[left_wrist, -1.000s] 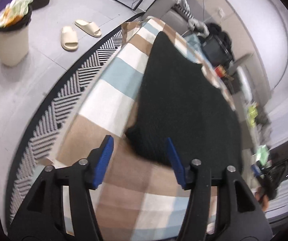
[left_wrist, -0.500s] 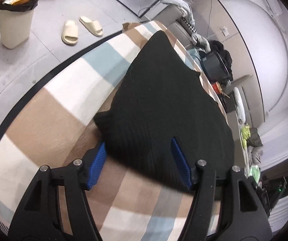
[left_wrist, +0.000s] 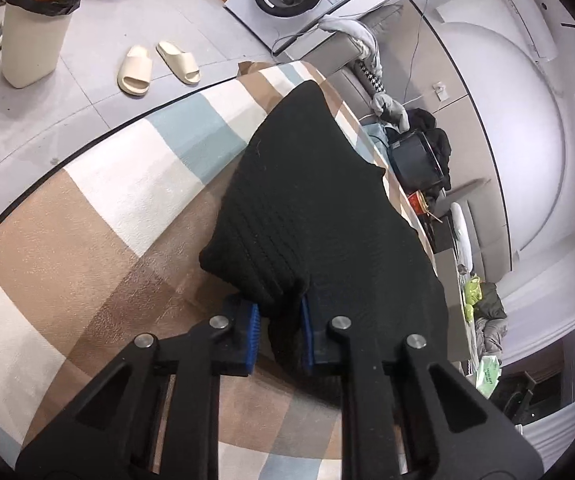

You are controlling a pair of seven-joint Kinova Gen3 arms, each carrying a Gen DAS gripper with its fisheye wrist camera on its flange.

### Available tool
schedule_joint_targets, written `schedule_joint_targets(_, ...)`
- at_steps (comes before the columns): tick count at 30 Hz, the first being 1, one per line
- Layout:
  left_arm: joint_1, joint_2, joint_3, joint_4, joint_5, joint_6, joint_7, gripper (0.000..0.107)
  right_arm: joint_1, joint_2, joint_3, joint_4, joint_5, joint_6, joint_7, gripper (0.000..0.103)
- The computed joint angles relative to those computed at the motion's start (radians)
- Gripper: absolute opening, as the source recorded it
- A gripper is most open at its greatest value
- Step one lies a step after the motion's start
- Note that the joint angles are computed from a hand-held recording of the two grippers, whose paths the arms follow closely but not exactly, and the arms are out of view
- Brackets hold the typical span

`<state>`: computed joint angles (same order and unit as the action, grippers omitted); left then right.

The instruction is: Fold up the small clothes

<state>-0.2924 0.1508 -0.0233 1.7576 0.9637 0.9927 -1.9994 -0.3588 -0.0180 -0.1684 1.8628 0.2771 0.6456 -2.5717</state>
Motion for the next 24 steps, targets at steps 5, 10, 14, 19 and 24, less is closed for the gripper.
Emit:
schedule_joint_targets(5, 0.015, -0.008, 0.002, 0.008, -0.030, -0.033, 0.011, 0.022, -0.018, 0.034, -0.004, -0.027, -0.035, -0.031, 0.070, 0.062)
schedule_joint_targets(10, 0.034, 0.000, 0.009, 0.011, -0.049, -0.081, 0.052, 0.034, -0.034, 0.076, 0.007, -0.056, -0.086, -0.013, 0.146, 0.042)
schedule_joint_targets(14, 0.033, 0.003, 0.022, 0.015, -0.009, -0.105, 0.019, 0.015, -0.034, 0.072, 0.021, -0.041, -0.109, -0.029, 0.155, 0.042)
schedule_joint_targets(19, 0.052, -0.005, 0.048, -0.056, 0.051, -0.088, -0.086, 0.013, -0.027, 0.062, 0.024, -0.024, -0.136, -0.047, 0.171, 0.042)
schedule_joint_targets(24, 0.132, 0.019, 0.109, -0.213, 0.069, -0.078, -0.201, 0.012, -0.010, 0.013, 0.028, -0.013, -0.138, -0.032, 0.136, 0.043)
